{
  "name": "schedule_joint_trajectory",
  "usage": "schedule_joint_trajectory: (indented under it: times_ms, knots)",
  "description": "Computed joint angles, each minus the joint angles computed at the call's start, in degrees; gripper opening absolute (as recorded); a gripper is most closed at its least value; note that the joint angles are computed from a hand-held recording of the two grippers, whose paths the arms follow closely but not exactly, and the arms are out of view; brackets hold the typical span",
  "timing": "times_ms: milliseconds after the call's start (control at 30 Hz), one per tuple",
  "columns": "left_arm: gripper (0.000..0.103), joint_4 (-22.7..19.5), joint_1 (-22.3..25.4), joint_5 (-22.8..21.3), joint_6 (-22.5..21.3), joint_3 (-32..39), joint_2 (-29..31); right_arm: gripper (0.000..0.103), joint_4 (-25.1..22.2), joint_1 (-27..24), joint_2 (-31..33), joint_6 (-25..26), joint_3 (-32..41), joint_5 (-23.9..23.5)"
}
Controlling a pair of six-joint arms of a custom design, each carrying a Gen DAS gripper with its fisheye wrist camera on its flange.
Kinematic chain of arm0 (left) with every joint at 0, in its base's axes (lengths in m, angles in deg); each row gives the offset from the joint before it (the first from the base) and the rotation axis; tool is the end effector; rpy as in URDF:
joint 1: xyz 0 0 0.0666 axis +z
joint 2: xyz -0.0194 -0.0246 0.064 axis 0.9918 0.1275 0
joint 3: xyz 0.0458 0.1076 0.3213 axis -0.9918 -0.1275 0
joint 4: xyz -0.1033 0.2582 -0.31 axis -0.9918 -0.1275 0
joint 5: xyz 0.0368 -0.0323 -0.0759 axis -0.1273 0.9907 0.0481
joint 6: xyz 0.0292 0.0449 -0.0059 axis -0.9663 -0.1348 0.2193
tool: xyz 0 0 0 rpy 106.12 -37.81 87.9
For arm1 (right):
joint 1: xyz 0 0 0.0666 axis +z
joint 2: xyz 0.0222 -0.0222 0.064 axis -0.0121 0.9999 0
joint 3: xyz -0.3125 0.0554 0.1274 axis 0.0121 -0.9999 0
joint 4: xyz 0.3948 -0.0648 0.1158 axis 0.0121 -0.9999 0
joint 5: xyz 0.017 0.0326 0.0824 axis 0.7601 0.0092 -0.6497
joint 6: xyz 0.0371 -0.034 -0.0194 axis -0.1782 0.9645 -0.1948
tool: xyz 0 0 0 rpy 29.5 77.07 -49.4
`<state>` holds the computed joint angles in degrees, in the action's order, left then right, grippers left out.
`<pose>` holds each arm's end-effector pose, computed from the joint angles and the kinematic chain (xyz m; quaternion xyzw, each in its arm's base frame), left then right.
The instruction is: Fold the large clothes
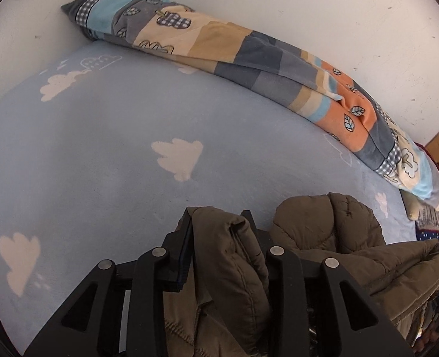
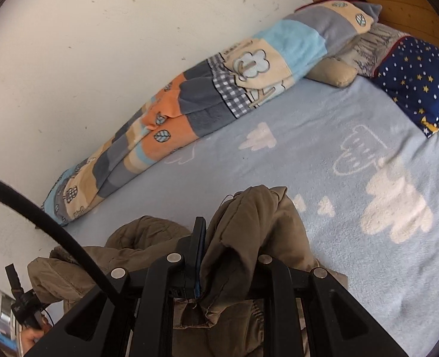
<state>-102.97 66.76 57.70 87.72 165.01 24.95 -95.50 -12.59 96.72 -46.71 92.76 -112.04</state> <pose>0.5148 -0.1348 0.4404 -0.3364 0.8808 -0.0264 0.3323 0.6420 -0.1139 0.4351 0.0211 0.8977 0.2761 0.3427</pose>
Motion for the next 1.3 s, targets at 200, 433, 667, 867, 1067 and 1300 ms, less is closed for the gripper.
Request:
schedule_joint_trajectory:
  times_ms: [200, 433, 667, 867, 1067, 1300]
  knots:
    - [0.059, 1.24, 0.74, 1.35, 0.99, 0.06, 0.49, 0.023, -2.14, 0.06, 4.02, -2.99, 2.83, -0.94]
    - [0.076, 4.65, 1.55, -1.56, 5.37, -3.34, -4.65, 0.061, -0.03, -2.31, 4.14, -7.73, 4.01, -6.62]
    - [0.076, 4.1, -3.69, -9.14, 0.46, 1.53, -3.01, 0.046, 2.21, -1.59, -0.67, -1.99, 1.35, -5.16]
    - [0.076, 3.64, -9.1, -8.1, -16.3, 10.26, 5.55, 0.033, 0.66, 3.07, -5.21, 8.66, -5.12, -3.03]
    - [0.076, -4.09, -10.73, -6.1, -19.56, 17.76, 14.9, 0.033, -1.78, 7.15, -6.16, 14.33, -8.75, -0.81]
    - [0.086, -5.76, -8.28, -1.29, -16.91, 17.43, 17.03, 0.032, -2.53, 9.56, -4.4, 17.77, -10.55, 6.98]
